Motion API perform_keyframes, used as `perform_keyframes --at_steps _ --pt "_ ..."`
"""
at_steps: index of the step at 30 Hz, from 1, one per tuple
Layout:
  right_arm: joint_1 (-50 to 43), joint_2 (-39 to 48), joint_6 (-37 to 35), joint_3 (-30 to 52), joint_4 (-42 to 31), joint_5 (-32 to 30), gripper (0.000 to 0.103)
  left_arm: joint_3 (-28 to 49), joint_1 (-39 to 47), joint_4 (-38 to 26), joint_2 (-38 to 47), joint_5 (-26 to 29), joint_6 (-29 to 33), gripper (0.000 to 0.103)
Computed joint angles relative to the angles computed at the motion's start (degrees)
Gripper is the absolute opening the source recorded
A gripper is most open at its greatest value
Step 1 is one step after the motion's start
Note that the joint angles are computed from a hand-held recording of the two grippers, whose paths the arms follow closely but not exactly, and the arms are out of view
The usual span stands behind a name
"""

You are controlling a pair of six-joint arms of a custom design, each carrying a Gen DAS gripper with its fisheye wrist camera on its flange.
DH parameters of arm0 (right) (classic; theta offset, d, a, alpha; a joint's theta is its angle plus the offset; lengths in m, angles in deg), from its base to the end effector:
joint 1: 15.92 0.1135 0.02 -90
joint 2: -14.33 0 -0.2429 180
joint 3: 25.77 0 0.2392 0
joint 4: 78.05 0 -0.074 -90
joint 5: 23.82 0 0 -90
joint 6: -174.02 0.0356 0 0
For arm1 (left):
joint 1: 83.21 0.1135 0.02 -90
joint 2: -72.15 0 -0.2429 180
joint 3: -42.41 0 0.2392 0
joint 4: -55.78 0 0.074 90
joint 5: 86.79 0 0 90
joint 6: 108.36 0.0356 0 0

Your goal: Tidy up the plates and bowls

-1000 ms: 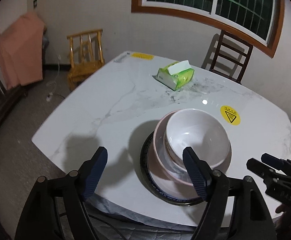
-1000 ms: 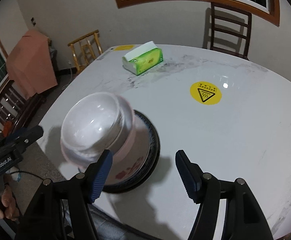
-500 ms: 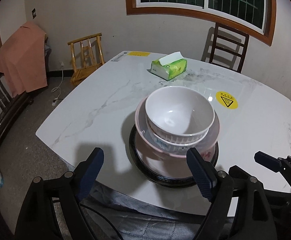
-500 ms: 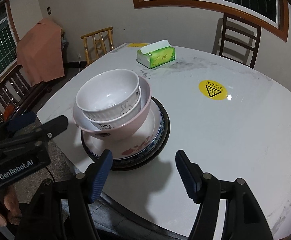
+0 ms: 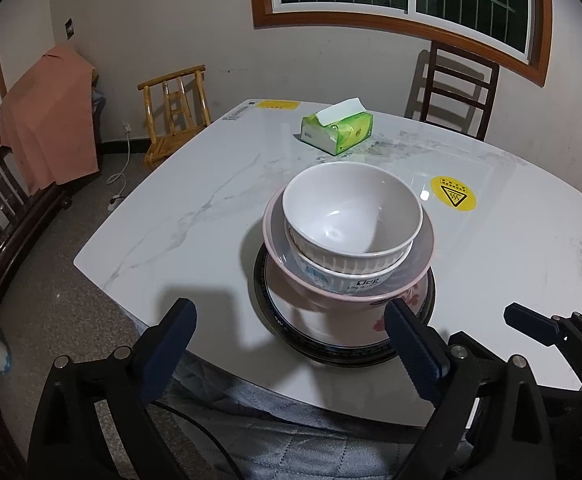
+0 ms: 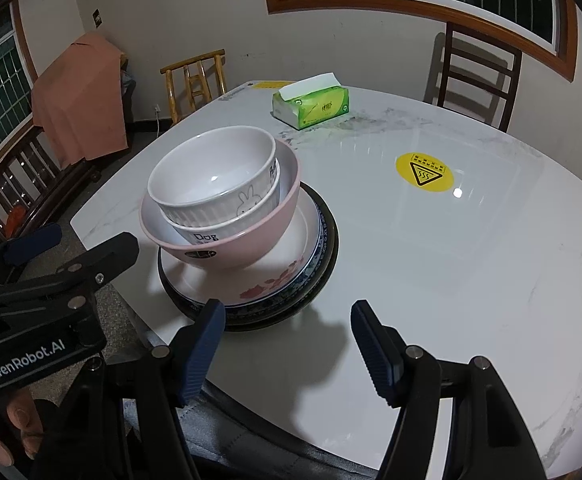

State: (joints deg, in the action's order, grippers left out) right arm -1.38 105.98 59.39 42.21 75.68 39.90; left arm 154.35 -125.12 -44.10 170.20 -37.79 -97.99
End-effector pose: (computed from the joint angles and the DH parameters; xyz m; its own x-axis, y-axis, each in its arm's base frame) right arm 0.3002 0.0941 0.1792 -0.4647 -0.5066 -0.7263 -0.7641 0.6438 0.0398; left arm 0.2339 -0.1785 0.3108 -0.5959 -0.4627 -0.6564 -0.6456 0.7621 0.0490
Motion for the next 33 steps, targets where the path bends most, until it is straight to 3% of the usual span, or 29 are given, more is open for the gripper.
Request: perform_keyframes --at_steps 33 --pt "1.7 1.6 -0.3 0.8 0.1 2.4 0.067 -1.3 1.5 3.1 0.0 2.8 1.9 0.094"
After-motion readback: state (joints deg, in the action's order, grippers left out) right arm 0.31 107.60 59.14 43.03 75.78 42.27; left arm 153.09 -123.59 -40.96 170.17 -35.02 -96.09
